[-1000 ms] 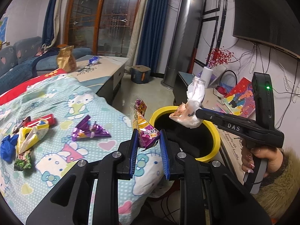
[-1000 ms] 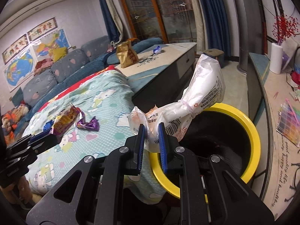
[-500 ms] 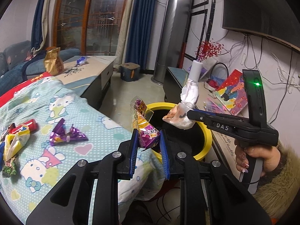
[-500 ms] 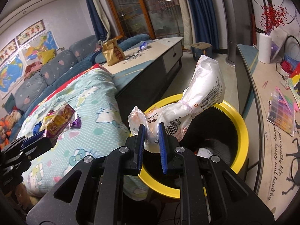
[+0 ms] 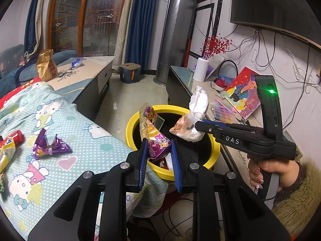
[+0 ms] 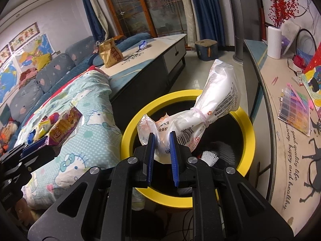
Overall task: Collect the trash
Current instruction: 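Carry the purple packet and white bag in both tools over the yellow bin, then open both tools to drop the packet and white bag into the bin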
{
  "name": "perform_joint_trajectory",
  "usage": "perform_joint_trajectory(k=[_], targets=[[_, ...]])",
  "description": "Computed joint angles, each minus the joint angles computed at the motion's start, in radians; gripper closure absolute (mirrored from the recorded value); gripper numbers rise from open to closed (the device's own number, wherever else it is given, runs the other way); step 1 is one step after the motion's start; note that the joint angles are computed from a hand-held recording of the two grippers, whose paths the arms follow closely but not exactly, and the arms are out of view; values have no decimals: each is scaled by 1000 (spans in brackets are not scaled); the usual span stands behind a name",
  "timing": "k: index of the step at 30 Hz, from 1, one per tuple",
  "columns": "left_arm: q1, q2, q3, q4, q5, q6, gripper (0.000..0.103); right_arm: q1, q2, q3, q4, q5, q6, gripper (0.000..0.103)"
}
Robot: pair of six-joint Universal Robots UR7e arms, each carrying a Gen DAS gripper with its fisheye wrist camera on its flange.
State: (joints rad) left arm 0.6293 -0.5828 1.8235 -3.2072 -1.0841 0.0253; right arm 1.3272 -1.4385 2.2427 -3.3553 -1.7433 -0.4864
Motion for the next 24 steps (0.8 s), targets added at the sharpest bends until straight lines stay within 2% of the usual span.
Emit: perform_joint_trajectory(k=[24], targets=[[33,130,-209,98,-58,38,81,-51,-16,27,-5,-1,-1,92]])
